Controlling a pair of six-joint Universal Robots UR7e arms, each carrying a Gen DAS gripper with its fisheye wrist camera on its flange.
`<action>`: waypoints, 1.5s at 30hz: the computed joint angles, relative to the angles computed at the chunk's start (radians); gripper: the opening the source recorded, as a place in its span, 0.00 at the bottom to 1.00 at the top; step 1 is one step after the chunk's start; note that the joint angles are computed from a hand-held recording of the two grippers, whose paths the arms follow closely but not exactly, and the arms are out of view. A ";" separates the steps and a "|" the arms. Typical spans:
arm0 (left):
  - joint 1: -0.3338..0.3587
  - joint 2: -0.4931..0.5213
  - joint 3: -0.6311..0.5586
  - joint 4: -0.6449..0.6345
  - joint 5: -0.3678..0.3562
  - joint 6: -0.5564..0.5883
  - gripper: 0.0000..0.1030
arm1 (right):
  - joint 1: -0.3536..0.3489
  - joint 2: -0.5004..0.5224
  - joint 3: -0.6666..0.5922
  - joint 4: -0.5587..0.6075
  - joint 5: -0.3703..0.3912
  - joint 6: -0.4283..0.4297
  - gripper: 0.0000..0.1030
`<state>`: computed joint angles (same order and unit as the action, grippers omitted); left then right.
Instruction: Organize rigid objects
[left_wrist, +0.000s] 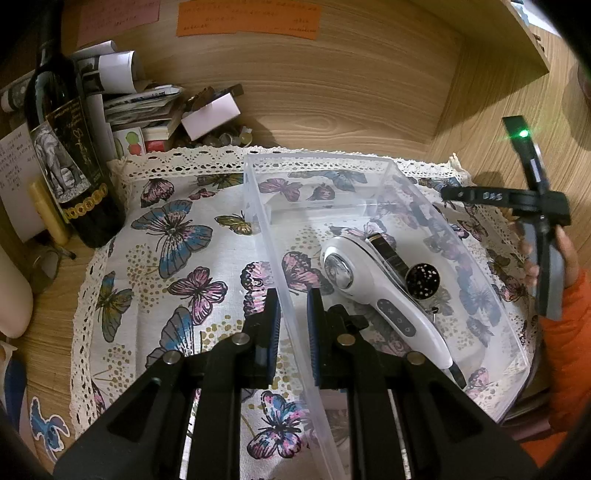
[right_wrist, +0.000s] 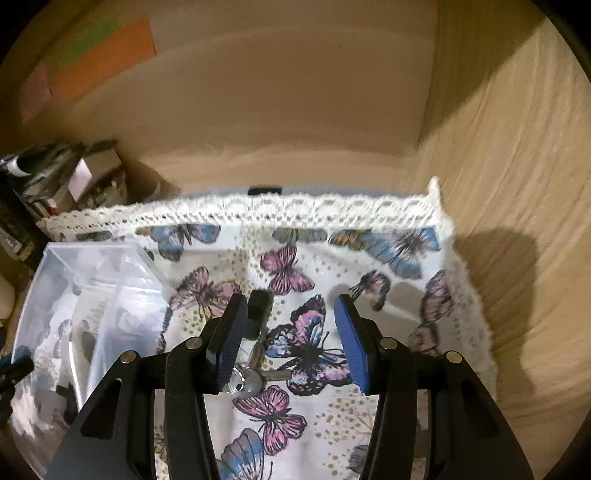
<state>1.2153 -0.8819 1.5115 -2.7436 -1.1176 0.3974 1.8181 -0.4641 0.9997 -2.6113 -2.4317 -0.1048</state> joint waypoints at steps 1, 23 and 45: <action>0.000 0.000 0.000 0.000 0.000 0.000 0.13 | -0.004 0.004 -0.006 0.013 0.004 0.003 0.44; 0.004 0.002 -0.002 0.000 -0.018 -0.007 0.14 | 0.030 0.066 -0.037 0.052 -0.035 -0.114 0.23; -0.008 0.006 0.014 -0.037 0.026 0.052 0.14 | 0.153 -0.030 0.167 -0.188 0.109 -0.236 0.24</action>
